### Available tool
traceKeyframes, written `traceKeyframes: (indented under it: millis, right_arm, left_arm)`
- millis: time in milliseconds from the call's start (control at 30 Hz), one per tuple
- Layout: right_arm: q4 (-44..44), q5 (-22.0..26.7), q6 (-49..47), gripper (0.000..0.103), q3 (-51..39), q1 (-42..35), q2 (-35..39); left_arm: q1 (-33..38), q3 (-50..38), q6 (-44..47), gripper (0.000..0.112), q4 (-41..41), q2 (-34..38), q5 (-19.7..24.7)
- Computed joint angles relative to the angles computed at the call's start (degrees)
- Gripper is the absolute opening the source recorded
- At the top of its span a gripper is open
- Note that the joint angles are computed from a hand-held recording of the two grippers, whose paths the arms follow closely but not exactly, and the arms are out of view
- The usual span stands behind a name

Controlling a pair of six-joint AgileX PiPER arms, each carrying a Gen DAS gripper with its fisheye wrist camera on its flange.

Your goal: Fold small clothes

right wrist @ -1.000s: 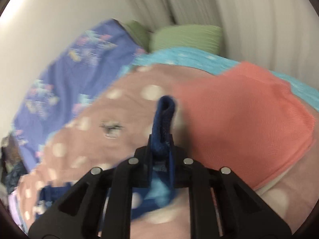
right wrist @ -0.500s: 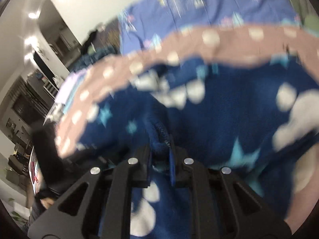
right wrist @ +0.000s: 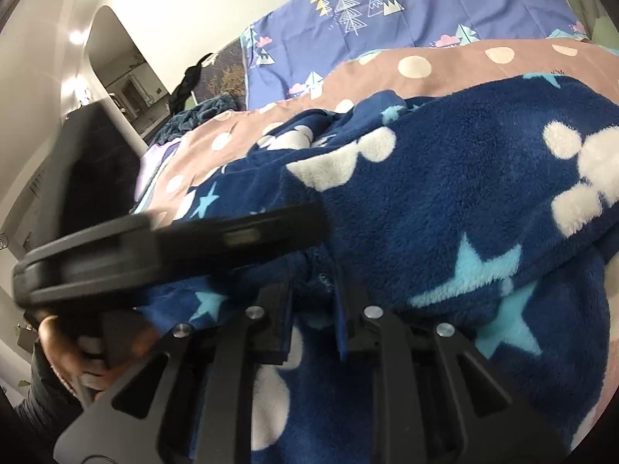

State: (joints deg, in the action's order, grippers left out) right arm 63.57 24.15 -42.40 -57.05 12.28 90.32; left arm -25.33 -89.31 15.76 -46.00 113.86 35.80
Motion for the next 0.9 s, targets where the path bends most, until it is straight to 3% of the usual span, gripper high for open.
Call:
traceKeyframes:
  millis: [33, 67, 100, 133, 200, 300, 333, 400, 500, 600, 700, 900]
  right_arm:
    - [1.9, 1.0, -1.8, 0.020, 0.2, -0.7, 0.0]
    - [3.2, 1.6, -3.1, 0.021, 0.7, -1.2, -0.3]
    - [3.4, 2.8, -3.3, 0.025, 0.9, -1.9, -0.7]
    - [4.0, 4.2, -4.1, 0.027, 1.4, -2.9, -1.6]
    - [2.3, 4.1, -3.0, 0.032, 2.7, -3.7, -4.0]
    - [-6.8, 2.7, 6.4, 0.031, 3.4, -4.6, -5.6]
    - [-9.2, 2.3, 10.1, 0.027, 3.9, -5.6, -4.9]
    - [-9.1, 4.6, 12.7, 0.007, 3.4, -8.0, -2.7]
    - [-8.8, 5.2, 12.8, 0.007, 3.0, -8.5, -2.2]
    - [-15.4, 2.3, 18.5, 0.007, 2.7, -5.8, -2.6]
    - [-16.7, 1.8, 19.9, 0.007, 2.6, -5.1, -2.6]
    - [-20.1, 0.3, 22.7, 0.007, 2.5, -3.8, -2.2]
  left_arm:
    - [-1.2, -2.9, -5.1, 0.061, 4.7, 1.7, -0.4]
    - [-2.1, -4.6, -7.9, 0.026, 7.6, 2.6, -1.0]
    - [-2.3, -6.5, -9.2, 0.006, 9.3, 3.5, 0.1]
    - [-2.4, -9.2, -11.0, 0.008, 10.3, 4.6, 2.1]
    - [-2.8, -10.4, -13.6, 0.008, 13.6, 3.6, 1.7]
    - [-3.7, -10.7, -15.7, 0.008, 21.1, -1.3, -0.3]
    - [-3.4, -10.6, -15.5, 0.008, 22.0, -3.6, -0.5]
    - [-2.7, -10.1, -15.9, 0.008, 23.9, -7.1, -0.2]
    - [-1.3, -6.5, -18.6, 0.008, 30.6, -12.8, 0.7]
    - [1.9, -2.3, -19.3, 0.008, 32.8, -16.9, 1.6]
    - [6.5, 3.0, -18.6, 0.008, 33.3, -20.0, 1.2]
    - [15.3, 6.4, -18.6, 0.008, 32.1, -17.5, 2.0]
